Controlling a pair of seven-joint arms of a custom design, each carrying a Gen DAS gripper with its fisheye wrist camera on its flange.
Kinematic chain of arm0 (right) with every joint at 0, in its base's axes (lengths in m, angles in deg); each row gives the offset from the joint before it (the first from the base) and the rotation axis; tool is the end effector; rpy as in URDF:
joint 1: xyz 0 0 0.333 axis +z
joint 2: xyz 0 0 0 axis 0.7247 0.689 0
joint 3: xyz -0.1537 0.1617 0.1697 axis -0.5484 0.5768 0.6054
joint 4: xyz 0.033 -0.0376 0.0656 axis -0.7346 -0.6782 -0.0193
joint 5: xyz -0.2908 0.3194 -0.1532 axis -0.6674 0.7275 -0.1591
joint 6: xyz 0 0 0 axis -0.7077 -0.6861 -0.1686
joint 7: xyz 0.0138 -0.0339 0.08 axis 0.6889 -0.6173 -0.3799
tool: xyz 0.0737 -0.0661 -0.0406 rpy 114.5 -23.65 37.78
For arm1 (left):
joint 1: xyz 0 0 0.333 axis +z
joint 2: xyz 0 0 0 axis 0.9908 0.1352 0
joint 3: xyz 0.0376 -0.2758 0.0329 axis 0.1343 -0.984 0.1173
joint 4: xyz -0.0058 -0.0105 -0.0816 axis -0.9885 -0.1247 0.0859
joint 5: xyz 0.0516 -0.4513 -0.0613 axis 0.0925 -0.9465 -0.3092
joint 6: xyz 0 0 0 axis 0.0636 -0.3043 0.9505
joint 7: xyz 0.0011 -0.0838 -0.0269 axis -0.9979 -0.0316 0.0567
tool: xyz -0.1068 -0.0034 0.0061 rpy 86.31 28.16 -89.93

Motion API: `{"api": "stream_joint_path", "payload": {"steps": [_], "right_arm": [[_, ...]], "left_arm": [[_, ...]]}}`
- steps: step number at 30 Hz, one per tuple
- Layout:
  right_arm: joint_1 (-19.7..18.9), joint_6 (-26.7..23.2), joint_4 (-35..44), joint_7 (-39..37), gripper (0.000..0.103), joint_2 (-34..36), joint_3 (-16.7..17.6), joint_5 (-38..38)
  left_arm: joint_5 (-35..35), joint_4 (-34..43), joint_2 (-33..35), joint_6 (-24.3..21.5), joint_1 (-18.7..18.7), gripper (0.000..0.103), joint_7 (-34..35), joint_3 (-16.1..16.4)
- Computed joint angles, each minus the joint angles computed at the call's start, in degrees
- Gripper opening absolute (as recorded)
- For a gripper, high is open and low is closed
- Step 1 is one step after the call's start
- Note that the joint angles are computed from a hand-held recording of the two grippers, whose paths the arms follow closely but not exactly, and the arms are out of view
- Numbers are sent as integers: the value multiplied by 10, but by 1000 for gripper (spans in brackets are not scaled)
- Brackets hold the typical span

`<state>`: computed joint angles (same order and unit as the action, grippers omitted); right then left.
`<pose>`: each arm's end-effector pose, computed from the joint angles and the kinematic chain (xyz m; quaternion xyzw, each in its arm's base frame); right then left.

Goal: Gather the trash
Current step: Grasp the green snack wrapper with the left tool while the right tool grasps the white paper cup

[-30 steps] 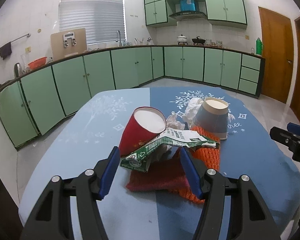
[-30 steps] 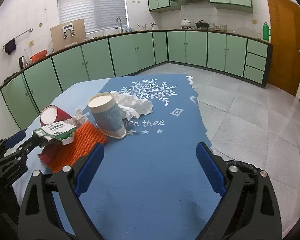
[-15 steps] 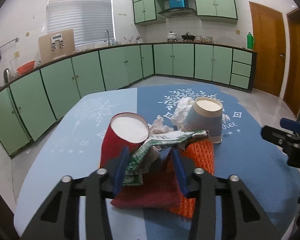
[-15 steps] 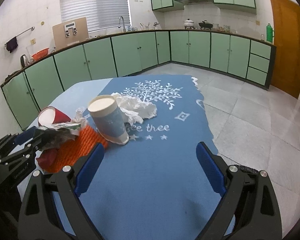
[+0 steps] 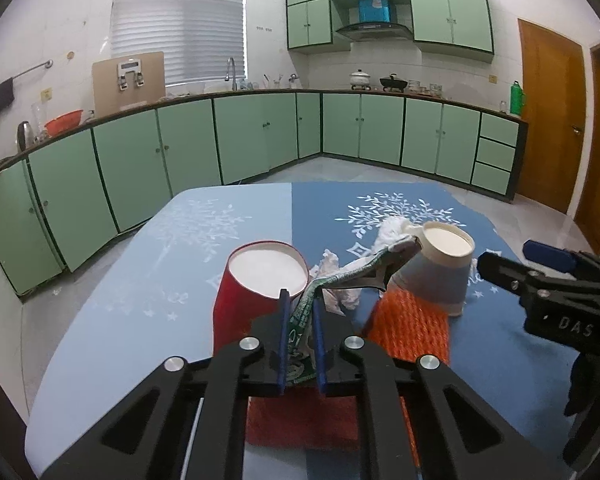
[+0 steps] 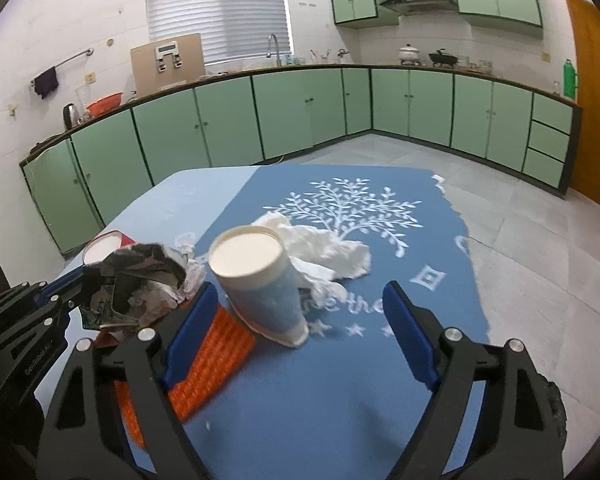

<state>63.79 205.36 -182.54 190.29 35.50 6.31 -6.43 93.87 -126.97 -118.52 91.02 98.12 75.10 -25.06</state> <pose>0.5171 0.2349 0.4857 -0.6874 0.5620 -0.2426 0.3909 0.4778 -0.1292 0.4624 -0.6190 0.6186 -0.3297 0.3544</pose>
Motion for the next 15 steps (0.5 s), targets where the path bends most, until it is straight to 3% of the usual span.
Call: {"api": "stream_joint_path", "payload": {"steps": [5,15], "right_arm": [[46,-5,29,-66,74,31,-34,56],[73,-17,77,-183,67,75,-46,158]], "left_arm": [[0,18,26,-5,-6,10,8,15],[8,53,79,-18,-31,15,28,47]]}}
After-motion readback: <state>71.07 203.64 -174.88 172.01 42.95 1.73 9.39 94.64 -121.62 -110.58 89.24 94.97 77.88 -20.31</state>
